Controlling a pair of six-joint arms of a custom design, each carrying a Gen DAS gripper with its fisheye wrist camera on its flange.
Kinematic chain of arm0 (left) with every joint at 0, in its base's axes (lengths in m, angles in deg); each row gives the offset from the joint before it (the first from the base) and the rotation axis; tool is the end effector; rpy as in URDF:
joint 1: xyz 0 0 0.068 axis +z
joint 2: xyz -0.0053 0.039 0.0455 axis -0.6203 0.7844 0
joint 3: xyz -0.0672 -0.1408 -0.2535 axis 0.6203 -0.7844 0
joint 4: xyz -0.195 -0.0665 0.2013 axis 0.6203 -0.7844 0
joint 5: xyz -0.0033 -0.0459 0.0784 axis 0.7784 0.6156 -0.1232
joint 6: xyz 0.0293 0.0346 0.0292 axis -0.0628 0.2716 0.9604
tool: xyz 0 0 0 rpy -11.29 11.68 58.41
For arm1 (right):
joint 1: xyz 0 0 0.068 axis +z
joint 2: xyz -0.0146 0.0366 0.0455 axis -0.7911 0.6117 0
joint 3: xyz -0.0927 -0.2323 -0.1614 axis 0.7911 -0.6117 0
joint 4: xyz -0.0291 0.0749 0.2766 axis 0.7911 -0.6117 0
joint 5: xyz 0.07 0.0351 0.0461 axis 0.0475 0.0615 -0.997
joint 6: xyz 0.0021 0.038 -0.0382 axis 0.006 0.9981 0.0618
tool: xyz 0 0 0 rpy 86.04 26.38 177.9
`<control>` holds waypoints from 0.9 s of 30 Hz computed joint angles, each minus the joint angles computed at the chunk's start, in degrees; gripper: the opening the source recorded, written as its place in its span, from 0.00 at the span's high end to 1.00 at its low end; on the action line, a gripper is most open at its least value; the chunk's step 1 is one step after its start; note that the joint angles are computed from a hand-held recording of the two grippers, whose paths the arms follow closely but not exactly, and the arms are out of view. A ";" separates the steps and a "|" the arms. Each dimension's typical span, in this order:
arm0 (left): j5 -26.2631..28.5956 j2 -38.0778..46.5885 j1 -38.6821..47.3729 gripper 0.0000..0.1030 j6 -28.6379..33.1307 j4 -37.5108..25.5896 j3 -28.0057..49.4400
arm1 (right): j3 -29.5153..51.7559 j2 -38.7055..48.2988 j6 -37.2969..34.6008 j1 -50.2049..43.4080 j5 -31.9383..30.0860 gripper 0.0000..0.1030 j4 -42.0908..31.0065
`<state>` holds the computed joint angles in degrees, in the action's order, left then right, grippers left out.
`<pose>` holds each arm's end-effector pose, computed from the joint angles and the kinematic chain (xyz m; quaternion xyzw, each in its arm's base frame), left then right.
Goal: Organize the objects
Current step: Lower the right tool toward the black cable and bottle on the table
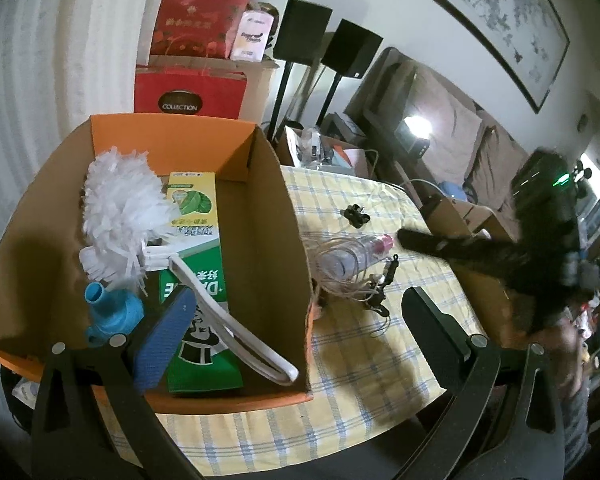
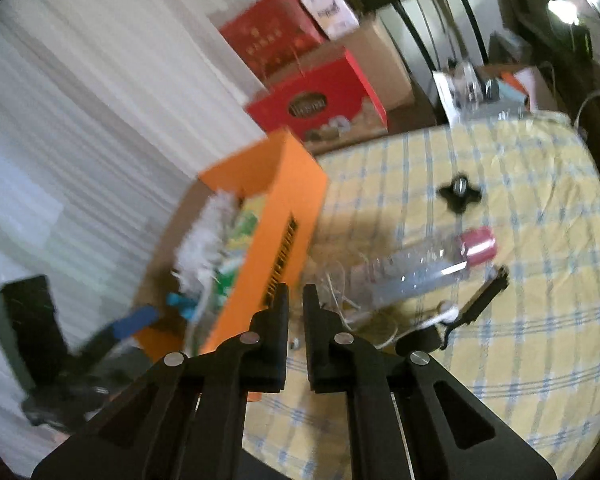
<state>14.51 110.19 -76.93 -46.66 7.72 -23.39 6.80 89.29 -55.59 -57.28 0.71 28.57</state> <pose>0.1488 -0.1187 0.2597 0.0976 0.9116 -0.2137 0.3372 0.2030 0.0037 0.2691 0.0137 0.8972 0.3104 0.3139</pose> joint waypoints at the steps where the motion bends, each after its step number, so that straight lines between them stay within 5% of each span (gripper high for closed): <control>1: -0.23 0.20 -0.42 0.00 -0.12 0.08 0.18 | 1.23 -0.90 -0.19 -0.61 -0.29 0.94 -1.27; 8: -1.39 0.53 -2.11 0.00 -1.10 -0.05 0.96 | 6.02 -1.84 -2.97 6.03 16.25 0.86 -7.00; 11: -1.72 1.10 -2.49 0.00 -1.30 -0.42 1.40 | 3.61 -0.42 -2.48 7.51 18.05 0.66 -5.74; 27: -3.12 3.99 -7.02 0.00 -2.43 1.40 2.56 | -7.46 -0.11 -2.37 5.02 26.72 0.54 -2.47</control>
<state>11.39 114.18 -83.96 -49.09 9.12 -20.83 -0.66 89.17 -57.96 -52.25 27.42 26.11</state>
